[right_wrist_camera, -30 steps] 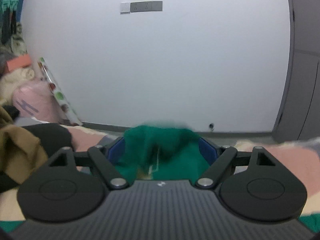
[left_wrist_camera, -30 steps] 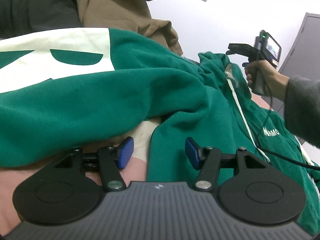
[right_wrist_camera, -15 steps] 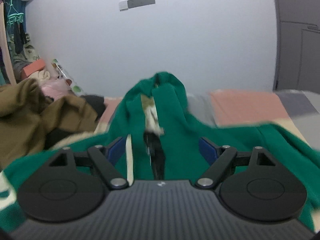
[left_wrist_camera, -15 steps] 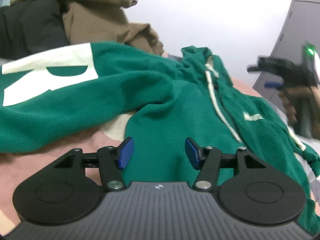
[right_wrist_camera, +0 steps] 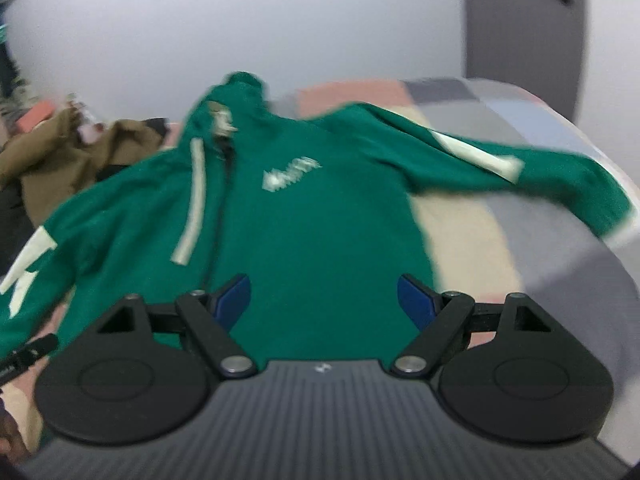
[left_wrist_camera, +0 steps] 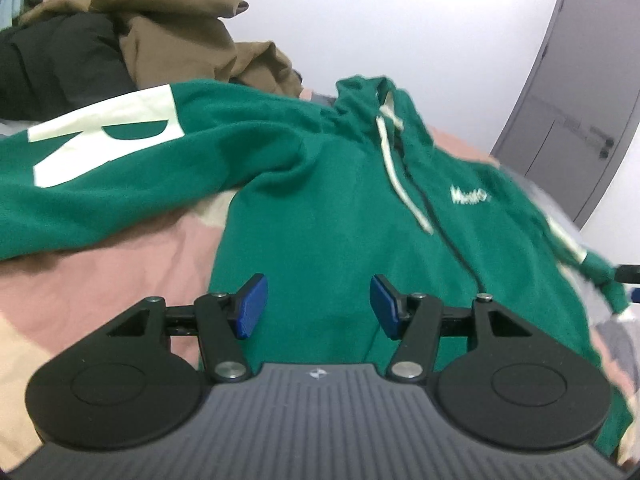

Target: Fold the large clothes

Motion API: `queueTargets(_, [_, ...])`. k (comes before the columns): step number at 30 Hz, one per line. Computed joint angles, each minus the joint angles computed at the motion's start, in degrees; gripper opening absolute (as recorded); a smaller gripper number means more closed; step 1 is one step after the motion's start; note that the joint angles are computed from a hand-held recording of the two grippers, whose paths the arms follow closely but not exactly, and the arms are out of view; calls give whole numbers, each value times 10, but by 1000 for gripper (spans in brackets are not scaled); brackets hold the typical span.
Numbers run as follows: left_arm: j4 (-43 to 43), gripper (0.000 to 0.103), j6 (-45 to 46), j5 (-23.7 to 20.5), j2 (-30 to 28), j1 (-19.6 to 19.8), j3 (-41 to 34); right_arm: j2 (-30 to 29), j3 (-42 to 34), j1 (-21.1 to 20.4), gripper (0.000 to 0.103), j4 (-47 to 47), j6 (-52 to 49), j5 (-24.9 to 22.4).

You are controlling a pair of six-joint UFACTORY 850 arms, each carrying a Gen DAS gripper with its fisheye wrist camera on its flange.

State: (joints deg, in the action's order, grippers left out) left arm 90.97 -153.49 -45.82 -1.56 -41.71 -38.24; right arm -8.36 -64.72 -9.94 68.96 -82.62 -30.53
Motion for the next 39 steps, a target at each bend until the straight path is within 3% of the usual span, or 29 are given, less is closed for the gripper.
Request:
queueTargets(4, [-66,63,33,-7,1,-22,-7,-8,18,-51,82,7,-5,5])
queueTargets(6, [-86,63,38,-6,5,-30,-8,-29,5,-63,82,-52,57,0])
queueTargets(11, [-135,63,68,-23,1,-47,-24,-95,-50,-91,80,-151,229,-114])
queueTargets(12, [-143,63,74,-27,-1,-49,-27,-100,-51,-91,72,-159,233,-133])
queueTargets(14, [-152,63,77,-30,-2,-53,-29,-107,-53,-89,65,-157,219,-165])
queueTargets(17, [-150,63,68,-23,1,-53,-26,-99,-38,-85,46,-145,181,-177])
queueTargets(19, [-144,63,61,-20,2,-54,-25,-88,-28,-80,12,-147,159,-162])
queueTargets(20, [-141,63,61,-20,3,-56,-24,-80,-22,-80,8,-140,142,-160])
queueTargets(25, [-115,63,43,-14,11,-64,-18,-49,-7,-116,7,-47,61,-200])
queueTargets(28, [-107,63,37,-7,14,-66,-18,-44,-4,-136,7,-27,63,-214])
queueTargets(35, [-139,63,88,18,1,-62,-33,-69,-24,-118,8,-141,192,-160])
queueTargets(39, [-138,63,93,32,-8,-53,-36,-81,-25,-100,8,-186,214,-128])
